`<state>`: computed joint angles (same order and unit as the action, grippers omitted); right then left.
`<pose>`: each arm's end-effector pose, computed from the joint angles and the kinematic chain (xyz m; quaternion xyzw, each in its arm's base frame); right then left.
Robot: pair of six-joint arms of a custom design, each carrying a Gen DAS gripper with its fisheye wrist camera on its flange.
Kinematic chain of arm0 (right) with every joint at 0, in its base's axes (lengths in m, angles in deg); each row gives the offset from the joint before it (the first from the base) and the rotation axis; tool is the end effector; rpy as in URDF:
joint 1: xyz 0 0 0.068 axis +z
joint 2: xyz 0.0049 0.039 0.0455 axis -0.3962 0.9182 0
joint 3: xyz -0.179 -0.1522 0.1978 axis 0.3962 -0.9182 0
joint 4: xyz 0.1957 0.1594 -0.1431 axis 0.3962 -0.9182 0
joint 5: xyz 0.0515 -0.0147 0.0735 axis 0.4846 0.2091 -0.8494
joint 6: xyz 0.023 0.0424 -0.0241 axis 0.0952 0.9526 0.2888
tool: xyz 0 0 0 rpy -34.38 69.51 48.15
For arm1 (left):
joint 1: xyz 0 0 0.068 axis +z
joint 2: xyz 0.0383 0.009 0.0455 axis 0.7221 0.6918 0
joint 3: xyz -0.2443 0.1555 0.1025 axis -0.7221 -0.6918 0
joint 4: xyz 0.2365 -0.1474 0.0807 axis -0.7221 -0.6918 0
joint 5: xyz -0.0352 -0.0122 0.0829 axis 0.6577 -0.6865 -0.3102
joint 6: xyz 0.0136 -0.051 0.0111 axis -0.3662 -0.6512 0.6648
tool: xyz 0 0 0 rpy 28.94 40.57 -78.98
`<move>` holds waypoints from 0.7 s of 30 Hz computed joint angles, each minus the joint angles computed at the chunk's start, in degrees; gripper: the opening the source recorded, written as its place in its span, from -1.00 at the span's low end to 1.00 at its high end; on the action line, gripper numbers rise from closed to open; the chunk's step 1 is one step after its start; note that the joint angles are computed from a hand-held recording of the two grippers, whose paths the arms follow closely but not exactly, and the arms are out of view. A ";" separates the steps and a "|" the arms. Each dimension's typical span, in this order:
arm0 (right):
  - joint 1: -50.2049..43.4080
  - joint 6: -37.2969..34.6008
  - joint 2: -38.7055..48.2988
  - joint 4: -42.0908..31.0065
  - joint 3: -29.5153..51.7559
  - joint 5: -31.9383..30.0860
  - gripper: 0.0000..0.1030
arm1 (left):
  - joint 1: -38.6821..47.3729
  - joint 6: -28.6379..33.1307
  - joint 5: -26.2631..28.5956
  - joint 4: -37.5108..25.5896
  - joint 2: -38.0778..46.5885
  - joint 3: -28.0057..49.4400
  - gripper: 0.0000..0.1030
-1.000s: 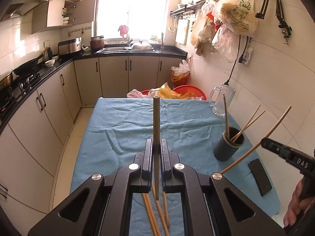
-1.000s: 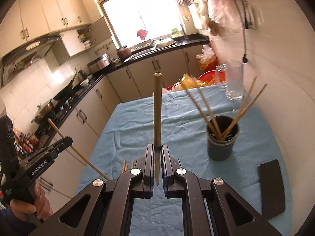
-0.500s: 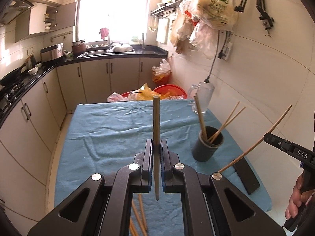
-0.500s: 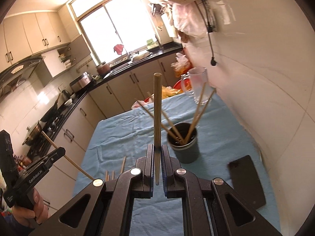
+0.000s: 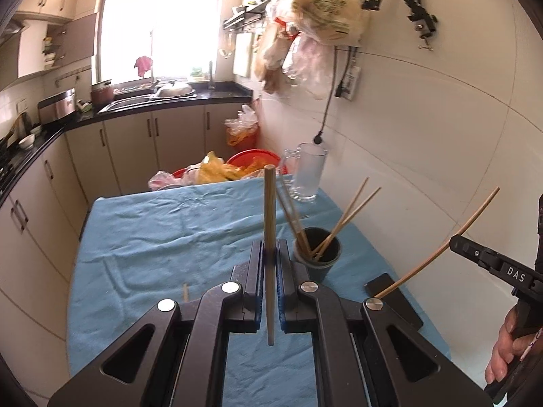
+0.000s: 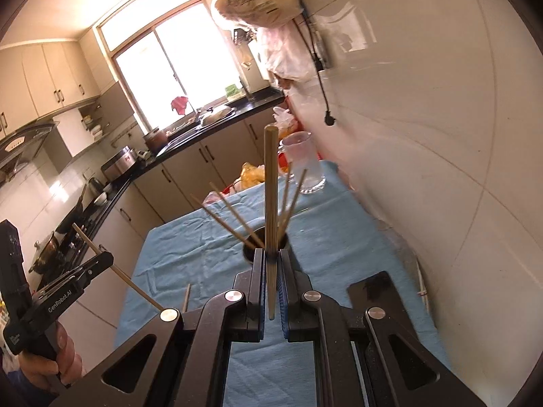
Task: Organize utensils
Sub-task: 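Lower the chopstick into the holder cup and open the right tool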
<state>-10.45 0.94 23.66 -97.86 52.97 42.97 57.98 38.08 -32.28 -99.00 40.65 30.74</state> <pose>0.2540 0.0668 0.3141 -0.0261 0.8885 0.2172 0.4034 0.2367 0.0408 0.3422 -0.0232 0.8900 -0.0499 0.4526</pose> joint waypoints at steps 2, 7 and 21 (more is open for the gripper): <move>-1.53 -0.28 -0.32 -0.24 0.02 -0.49 -0.86 | -1.86 -0.33 -0.58 0.32 1.01 0.93 -0.88; -4.09 -1.11 0.15 -0.94 1.31 -1.60 -0.86 | -5.34 -1.27 -1.83 1.13 3.56 3.28 -0.88; -5.92 -2.41 5.98 0.77 5.80 -4.25 -0.86 | -7.74 -2.99 -2.70 2.11 11.06 11.34 -0.88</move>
